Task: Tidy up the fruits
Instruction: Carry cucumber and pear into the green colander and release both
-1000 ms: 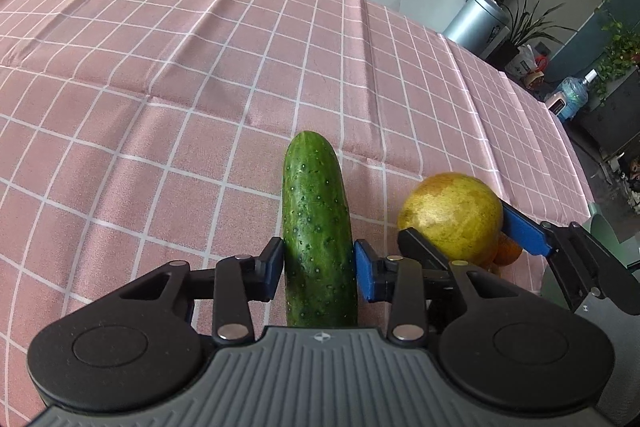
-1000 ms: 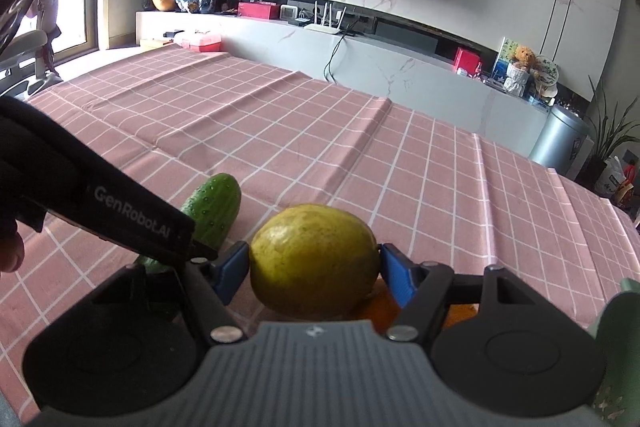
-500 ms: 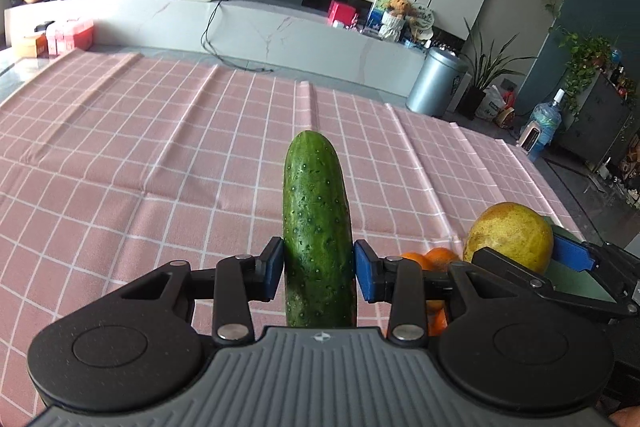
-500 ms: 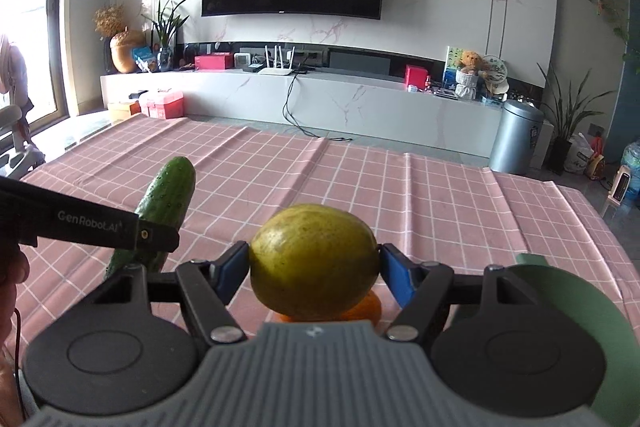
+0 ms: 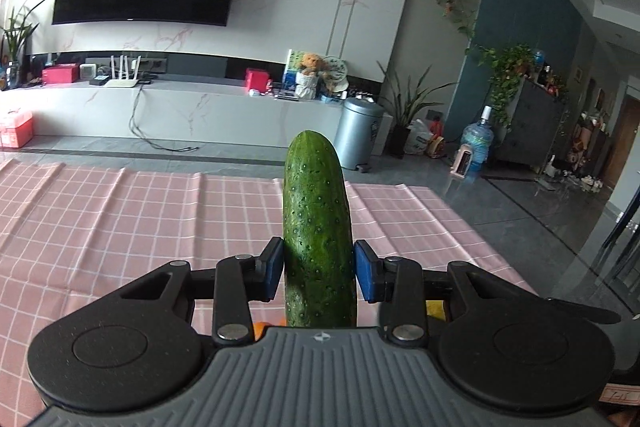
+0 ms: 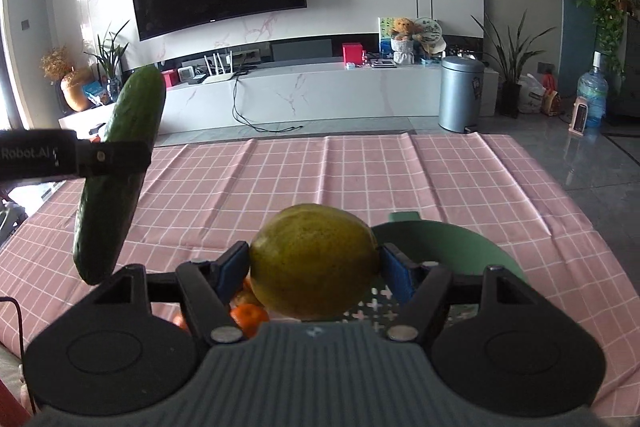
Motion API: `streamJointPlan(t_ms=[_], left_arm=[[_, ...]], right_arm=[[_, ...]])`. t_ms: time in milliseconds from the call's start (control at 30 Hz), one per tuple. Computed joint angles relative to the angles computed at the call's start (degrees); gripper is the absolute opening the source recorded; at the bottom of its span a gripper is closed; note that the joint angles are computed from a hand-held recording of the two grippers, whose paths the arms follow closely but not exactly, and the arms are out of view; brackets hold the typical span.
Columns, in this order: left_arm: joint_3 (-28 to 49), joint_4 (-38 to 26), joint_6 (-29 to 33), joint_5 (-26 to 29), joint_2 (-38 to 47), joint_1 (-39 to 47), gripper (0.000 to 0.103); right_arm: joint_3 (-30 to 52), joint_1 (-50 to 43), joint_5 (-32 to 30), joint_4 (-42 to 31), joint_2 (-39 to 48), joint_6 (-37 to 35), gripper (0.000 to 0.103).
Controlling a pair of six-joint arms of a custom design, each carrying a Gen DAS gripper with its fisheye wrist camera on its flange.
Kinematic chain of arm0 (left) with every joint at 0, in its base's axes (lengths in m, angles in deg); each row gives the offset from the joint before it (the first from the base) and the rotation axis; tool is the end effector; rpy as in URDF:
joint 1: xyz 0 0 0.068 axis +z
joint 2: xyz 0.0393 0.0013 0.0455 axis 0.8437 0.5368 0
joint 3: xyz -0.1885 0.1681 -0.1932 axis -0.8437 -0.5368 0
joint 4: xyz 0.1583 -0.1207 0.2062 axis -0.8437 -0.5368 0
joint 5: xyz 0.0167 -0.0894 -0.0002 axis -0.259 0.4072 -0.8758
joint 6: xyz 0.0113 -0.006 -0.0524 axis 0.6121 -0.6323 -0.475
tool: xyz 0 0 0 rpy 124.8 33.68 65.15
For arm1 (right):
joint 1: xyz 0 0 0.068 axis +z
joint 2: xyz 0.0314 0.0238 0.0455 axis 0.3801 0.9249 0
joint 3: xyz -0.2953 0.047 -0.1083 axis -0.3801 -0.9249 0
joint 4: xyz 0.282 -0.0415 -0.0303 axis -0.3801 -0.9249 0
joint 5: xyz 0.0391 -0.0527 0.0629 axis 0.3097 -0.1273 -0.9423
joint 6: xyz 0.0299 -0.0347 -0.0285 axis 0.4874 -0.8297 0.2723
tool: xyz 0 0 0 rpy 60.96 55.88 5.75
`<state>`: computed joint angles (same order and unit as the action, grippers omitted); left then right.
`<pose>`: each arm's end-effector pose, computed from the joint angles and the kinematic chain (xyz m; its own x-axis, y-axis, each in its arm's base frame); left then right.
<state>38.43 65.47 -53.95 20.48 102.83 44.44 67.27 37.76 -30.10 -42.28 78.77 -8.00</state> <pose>0.2408 -0.0626 0.2632 -0.5052 -0.0333 -0.8624 0.3047 0.9280 -0.2143 0.2058 0.0533 0.2314 -0.5680 0.0396 -0.8221 -0.0819 0.9912 0.1043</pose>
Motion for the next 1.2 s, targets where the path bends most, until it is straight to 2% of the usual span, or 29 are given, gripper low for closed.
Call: streamJointPlan(t_ms=[233, 333, 467, 600, 733, 1000, 1200], left_arm=[[5.2, 3.4, -1.2, -1.1, 9.1, -9.7, 0.042], [7.5, 4.2, -1.2, -1.1, 14.3, -12.2, 0.042], [10.0, 2.4, -1.9, 2.2, 20.3, -12.5, 0.042], [12.7, -0.3, -0.1, 5.0, 25.8, -11.5, 0.042], [13.8, -2.7, 1.5, 5.2, 28.3, -11.4, 0.042], [18.5, -10.2, 4.4, 4.6, 32.5, -12.1, 0.042], [20.0, -12.6, 5.0, 3.4, 34.8, -12.6, 0.042]], right_arm=[[1.6, -15.1, -10.6, -7.9, -1.3, -7.8, 0.068], [3.7, -18.5, -12.3, -10.3, 2.4, -12.6, 0.068], [6.1, -21.7, -15.6, -12.4, 9.3, -16.9, 0.068], [8.0, -22.0, -15.5, -13.1, 15.7, -21.3, 0.068], [9.7, -21.8, -15.7, -13.8, 20.3, -24.1, 0.068], [12.2, -20.7, -14.6, -14.9, 26.6, -26.4, 0.068], [12.7, -20.6, -15.0, -15.6, 27.3, -26.3, 0.068]])
